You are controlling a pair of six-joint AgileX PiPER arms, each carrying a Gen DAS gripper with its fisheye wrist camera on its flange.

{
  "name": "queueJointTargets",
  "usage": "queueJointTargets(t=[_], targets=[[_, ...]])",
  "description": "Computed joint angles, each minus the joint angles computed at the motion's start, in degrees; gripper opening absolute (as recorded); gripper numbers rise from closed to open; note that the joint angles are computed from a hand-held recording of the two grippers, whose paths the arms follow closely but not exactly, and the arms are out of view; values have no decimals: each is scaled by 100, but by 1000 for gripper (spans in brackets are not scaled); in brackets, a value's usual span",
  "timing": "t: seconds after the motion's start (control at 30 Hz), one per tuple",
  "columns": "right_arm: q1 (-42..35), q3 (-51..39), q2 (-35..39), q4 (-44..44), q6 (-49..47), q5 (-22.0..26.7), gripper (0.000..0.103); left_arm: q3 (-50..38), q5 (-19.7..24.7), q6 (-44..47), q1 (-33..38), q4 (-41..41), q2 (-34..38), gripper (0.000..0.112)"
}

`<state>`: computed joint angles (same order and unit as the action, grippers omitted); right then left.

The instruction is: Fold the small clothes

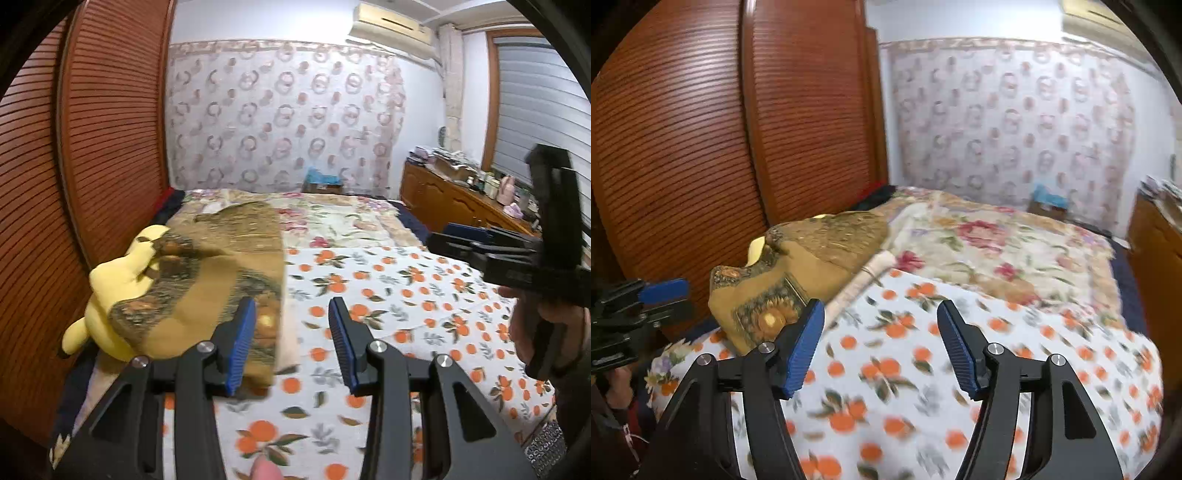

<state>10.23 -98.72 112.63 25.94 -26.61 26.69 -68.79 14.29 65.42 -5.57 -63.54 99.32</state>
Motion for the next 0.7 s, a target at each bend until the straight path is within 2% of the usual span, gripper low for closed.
queueJointTargets(t=[0.13, 0.23, 0.37, 0.53, 0.57, 0.67, 0.7], targets=[[-147, 1231, -991, -234, 335, -400, 68, 30, -81, -574, -345, 481, -84, 40], [-339, 2062, -1680, 21, 157, -653, 72, 7, -119, -986, -541, 805, -126, 40], [-493, 2675, -2257, -239, 441, -848, 76, -28, -182, -1516, -805, 1218, -191, 40], [-631, 3251, -2825, -1029, 1384, -1040, 77, -193, -93, -2185, -1001, 1799, -241, 40], [-643, 3356, -2929, -1319, 1716, -1095, 77, -208, -86, -2300, -1016, 1901, -267, 40], [-636, 3606, -3225, -2426, 2927, -1184, 77, -306, -120, -3338, -1182, 2897, -357, 40], [-626, 3681, -3327, -2842, 3364, -1199, 77, -314, -111, -3341, -1207, 2887, -403, 40]])
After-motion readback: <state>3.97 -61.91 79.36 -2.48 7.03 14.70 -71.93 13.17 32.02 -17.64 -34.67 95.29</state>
